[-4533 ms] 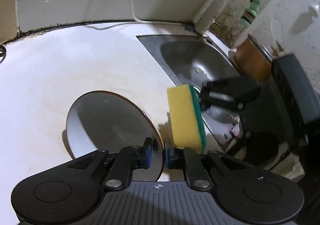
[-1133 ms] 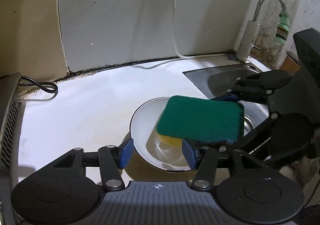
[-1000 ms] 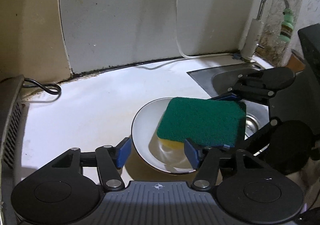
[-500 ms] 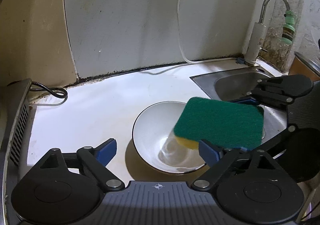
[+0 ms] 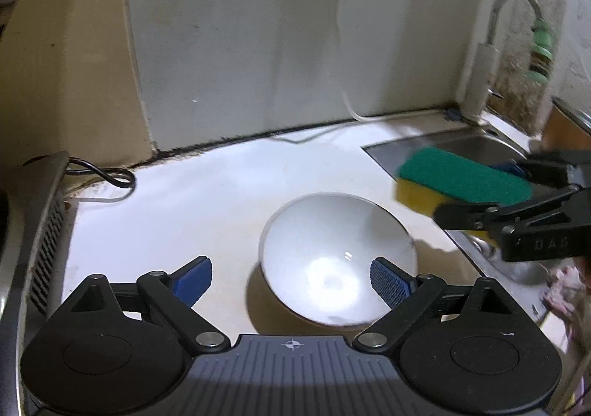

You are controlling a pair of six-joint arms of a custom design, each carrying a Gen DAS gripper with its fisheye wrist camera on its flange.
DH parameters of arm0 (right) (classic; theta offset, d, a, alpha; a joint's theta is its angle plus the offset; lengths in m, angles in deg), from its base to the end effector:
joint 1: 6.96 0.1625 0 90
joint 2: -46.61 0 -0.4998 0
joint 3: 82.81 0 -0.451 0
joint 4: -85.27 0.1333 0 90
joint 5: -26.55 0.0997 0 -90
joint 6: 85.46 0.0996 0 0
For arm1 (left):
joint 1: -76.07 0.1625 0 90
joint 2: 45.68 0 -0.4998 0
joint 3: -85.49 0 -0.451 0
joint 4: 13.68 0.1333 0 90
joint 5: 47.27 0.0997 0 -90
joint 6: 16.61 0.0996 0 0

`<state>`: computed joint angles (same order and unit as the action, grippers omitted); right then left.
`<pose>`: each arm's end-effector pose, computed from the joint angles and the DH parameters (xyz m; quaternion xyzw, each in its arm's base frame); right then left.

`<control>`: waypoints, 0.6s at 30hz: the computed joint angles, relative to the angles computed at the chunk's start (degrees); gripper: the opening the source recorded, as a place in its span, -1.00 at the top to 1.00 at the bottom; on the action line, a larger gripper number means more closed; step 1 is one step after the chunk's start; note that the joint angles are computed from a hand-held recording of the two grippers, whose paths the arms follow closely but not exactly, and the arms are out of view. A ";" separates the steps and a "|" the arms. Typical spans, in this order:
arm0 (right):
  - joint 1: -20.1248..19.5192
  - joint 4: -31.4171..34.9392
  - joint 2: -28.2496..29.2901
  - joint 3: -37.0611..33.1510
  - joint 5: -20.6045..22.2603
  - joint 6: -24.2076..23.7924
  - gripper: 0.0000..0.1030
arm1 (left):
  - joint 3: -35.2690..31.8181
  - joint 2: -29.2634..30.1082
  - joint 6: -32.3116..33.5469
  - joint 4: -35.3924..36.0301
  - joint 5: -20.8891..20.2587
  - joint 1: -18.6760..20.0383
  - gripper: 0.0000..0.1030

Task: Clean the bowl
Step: 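Wipe the bowl's inside once more while the left tool lowers the bowl upright, then open the left tool to release the white bowl on the counter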

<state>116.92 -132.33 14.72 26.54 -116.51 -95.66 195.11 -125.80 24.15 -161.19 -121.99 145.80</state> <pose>0.3970 -0.4949 0.0245 0.1287 -0.8222 0.4541 0.3182 -0.0622 -0.6288 0.3948 0.4606 0.8448 -0.2131 0.1696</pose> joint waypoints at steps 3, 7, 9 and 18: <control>-1.04 -0.25 0.86 -0.84 -1.58 0.97 -0.35 | -1.57 1.48 -1.34 -0.35 -0.26 0.48 -0.82; -3.03 0.62 2.00 -1.92 -0.96 4.29 -0.36 | -3.22 3.73 -3.77 -0.18 -0.42 0.89 -0.82; -3.30 -0.57 3.17 -3.01 -1.10 2.63 -0.36 | -3.87 4.70 -4.51 0.51 -0.21 1.00 -0.82; -3.37 -9.03 7.64 -6.46 -0.55 -11.90 -0.38 | -4.31 6.01 -4.00 2.53 0.81 1.29 -0.82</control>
<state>113.55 -141.36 22.36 20.07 -117.06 -107.57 190.80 -119.79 20.15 -158.67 -121.18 147.09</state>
